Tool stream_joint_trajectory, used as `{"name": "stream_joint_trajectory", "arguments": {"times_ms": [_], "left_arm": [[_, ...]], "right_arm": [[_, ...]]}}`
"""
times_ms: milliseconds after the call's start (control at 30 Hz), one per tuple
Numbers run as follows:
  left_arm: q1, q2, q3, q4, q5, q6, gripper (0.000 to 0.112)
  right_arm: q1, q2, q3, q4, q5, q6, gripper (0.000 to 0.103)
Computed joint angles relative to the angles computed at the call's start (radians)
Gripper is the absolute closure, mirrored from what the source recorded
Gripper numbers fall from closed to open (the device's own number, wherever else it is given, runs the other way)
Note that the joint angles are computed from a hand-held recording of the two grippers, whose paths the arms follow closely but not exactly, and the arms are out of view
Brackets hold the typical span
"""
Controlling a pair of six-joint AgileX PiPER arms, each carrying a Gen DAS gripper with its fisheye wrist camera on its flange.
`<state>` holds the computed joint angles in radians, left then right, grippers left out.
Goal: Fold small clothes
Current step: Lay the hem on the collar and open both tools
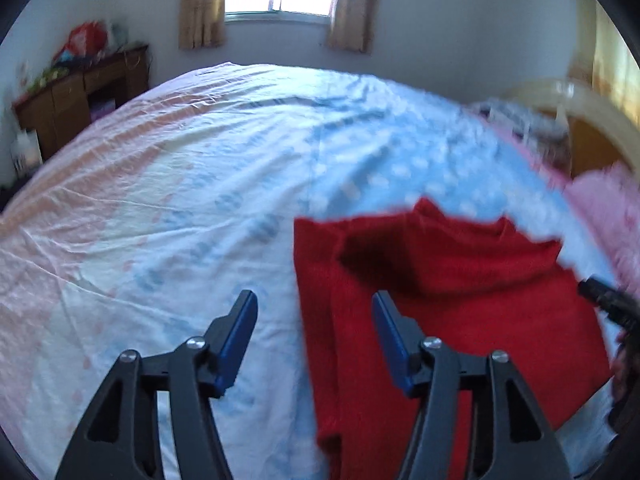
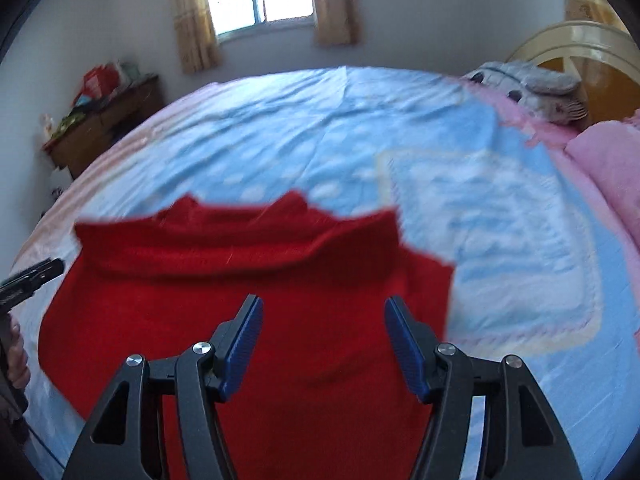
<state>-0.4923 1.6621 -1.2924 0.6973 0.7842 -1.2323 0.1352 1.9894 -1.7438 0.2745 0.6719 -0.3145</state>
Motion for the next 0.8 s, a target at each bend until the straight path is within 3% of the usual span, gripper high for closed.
{"name": "stream_joint_trajectory", "arguments": {"times_ms": [200,300,467,733,800], "left_arm": [[-0.014,0.041,-0.035,0.023,0.068,-0.014,0.05],[-0.034,0.077,-0.076,0.083,0.179,-0.04,0.047],[-0.003,0.022,0.01,0.0,0.113,-0.053,0.047],[-0.123,-0.126,0.173,0.063,0.084,-0.22,0.047],[-0.143,-0.112,0.167,0.075,0.089,-0.224,0.039]], "right_arm": [[0.019,-0.002,0.036,-0.06,-0.002,0.049,0.04],[0.008,0.008,0.029,-0.072,-0.002,0.072,0.04],[-0.03,-0.052,0.095,-0.003,-0.008,0.036,0.04],[-0.153,-0.213,0.335,0.152,-0.062,-0.105,0.04],[-0.178,-0.218,0.355,0.178,-0.044,-0.134,0.04]]}}
